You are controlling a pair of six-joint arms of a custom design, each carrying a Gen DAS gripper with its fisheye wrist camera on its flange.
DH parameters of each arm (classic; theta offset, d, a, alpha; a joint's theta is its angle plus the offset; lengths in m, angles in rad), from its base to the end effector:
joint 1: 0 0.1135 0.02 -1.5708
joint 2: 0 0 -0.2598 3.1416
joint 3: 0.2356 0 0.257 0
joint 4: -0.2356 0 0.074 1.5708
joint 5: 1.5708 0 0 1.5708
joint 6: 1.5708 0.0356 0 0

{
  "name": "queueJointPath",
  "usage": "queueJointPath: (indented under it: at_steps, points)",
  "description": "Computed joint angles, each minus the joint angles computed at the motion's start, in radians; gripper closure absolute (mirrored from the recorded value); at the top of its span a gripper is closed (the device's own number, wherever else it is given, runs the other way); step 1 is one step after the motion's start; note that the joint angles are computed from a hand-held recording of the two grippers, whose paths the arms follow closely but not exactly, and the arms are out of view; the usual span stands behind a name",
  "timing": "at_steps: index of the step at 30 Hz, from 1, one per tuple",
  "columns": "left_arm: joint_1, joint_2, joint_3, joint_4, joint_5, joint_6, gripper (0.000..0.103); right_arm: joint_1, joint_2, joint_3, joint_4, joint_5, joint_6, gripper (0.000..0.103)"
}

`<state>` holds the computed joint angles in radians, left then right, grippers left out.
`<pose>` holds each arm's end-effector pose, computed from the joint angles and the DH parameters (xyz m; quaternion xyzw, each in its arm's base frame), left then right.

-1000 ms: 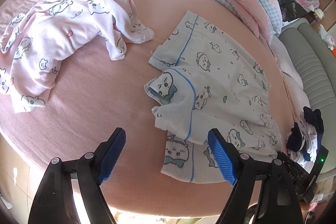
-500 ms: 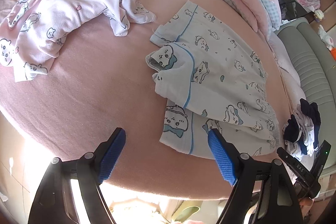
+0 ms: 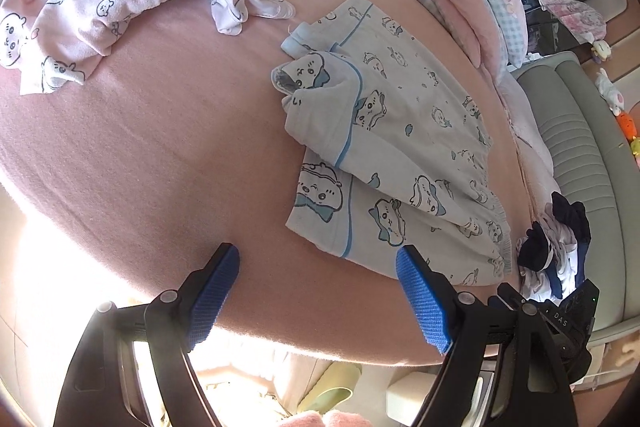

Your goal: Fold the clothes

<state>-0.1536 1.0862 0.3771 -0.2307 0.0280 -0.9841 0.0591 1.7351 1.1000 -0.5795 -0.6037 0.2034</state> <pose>0.1899 -0.0304 0.1377 -0.3795 0.8715 -0.1783 0.2542 0.3335 0.0400 0.1730 0.0152 0.9410 0.3122 0.1294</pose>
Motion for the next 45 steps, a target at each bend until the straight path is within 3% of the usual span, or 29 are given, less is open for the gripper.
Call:
queueJointPath:
  at_steps: [5, 9, 16, 27, 36, 42, 45]
  points:
    - [-0.030, 0.033, 0.011, 0.029, 0.001, -0.024, 0.019, -0.010, 0.011, -0.012, 0.021, -0.045, 0.035, 0.067]
    - [-0.071, 0.075, 0.029, 0.053, -0.042, -0.058, 0.015, -0.010, 0.019, -0.046, 0.088, -0.103, 0.103, 0.059]
    - [-0.079, 0.186, 0.023, 0.260, 0.007, -0.082, 0.014, 0.024, 0.069, -0.063, 0.220, -0.176, 0.208, 0.059]
    - [-0.034, 0.294, 0.037, 0.420, 0.034, -0.075, 0.010, 0.037, 0.119, -0.047, 0.317, -0.211, 0.230, 0.059]
    - [-0.024, 0.311, 0.008, 0.499, 0.055, -0.029, 0.009, 0.033, 0.127, -0.064, 0.365, -0.231, 0.178, 0.059]
    - [0.053, 0.310, -0.078, 0.663, 0.182, -0.036, 0.009, 0.046, 0.099, -0.106, 0.405, -0.195, 0.102, 0.063]
    - [0.086, 0.313, -0.114, 0.737, 0.237, -0.043, 0.009, 0.055, 0.091, -0.114, 0.405, -0.153, 0.069, 0.073]
